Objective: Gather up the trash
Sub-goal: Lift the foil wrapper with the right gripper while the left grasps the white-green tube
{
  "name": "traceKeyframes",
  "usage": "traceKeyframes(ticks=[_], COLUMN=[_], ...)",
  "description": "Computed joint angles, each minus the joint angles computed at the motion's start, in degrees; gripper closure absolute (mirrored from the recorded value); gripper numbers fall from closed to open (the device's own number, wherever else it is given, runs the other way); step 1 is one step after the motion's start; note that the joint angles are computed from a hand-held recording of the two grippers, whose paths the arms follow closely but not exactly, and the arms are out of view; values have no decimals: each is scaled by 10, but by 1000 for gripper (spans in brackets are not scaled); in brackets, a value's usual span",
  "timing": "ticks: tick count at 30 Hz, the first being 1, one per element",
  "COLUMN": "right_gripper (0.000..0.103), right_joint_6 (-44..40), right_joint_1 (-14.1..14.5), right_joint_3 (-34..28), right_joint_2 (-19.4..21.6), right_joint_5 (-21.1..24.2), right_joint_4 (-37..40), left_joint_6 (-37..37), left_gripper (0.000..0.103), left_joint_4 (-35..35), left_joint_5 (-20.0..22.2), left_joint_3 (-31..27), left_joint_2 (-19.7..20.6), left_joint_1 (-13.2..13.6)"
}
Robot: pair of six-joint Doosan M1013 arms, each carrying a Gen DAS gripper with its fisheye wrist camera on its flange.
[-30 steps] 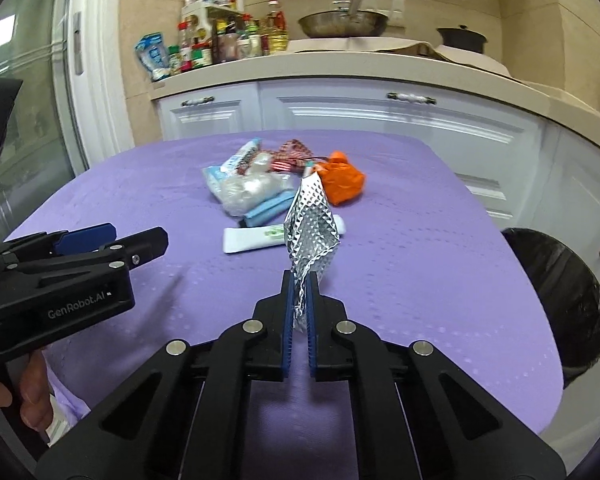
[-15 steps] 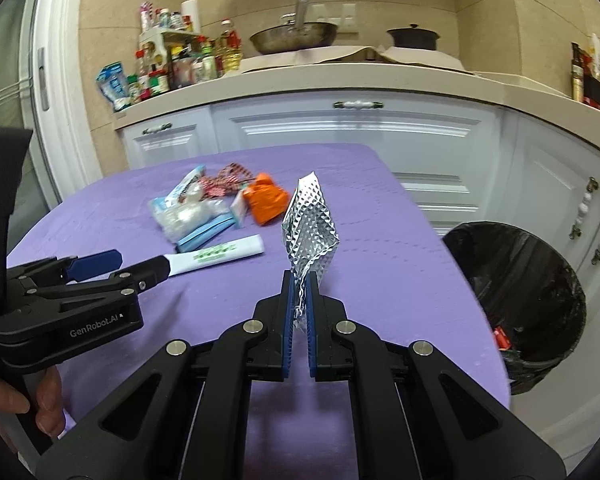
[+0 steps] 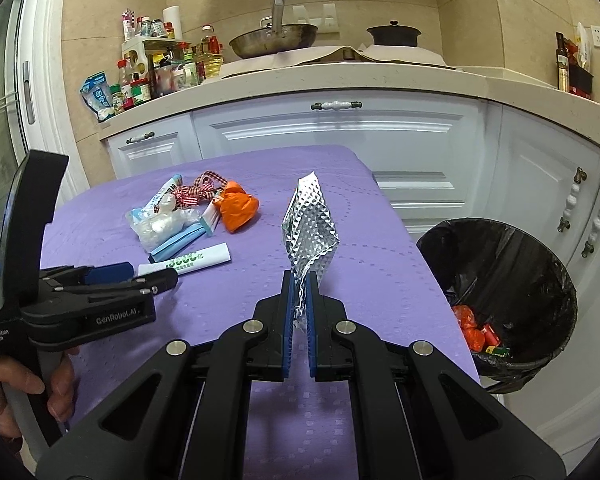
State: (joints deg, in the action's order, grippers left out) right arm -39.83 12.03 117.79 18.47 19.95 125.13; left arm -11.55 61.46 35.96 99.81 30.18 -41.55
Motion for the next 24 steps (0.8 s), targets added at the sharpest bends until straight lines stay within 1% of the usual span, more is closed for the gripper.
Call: traceKeyframes(ticks=[1, 2, 4, 5, 6, 7, 9, 15, 24], right_gripper=[97, 97, 97, 97, 97, 97, 97, 97, 97], right_joint_6=[0, 1, 6, 7, 8, 8, 6, -6, -26], right_joint_1=[0, 0, 0, 0, 0, 1, 1, 2, -1], right_joint_3=[0, 0, -1, -1, 0, 0, 0, 3, 8], right_joint_2=[0, 1, 2, 2, 2, 2, 2, 1, -5], right_joint_5=[-1, -1, -1, -1, -1, 0, 0, 1, 2], right_joint_4=[2, 1, -3, -4, -4, -5, -4, 10, 33], left_joint_6=[5, 11, 15, 15, 16, 15, 12, -12, -61], left_gripper=[57, 61, 80, 86, 95, 99, 102, 102, 102], left_joint_4=[1, 5, 10, 13, 15, 18, 26, 49, 91], left_joint_5=[1, 2, -1, -4, -7, -10, -18, -30, -20], left_joint_3=[0, 0, 1, 3, 5, 7, 10, 19, 27], left_joint_2=[0, 0, 0, -1, -2, -3, -4, -8, -15], left_joint_1=[-1, -4, -6, -7, -8, -8, -9, -13, -22])
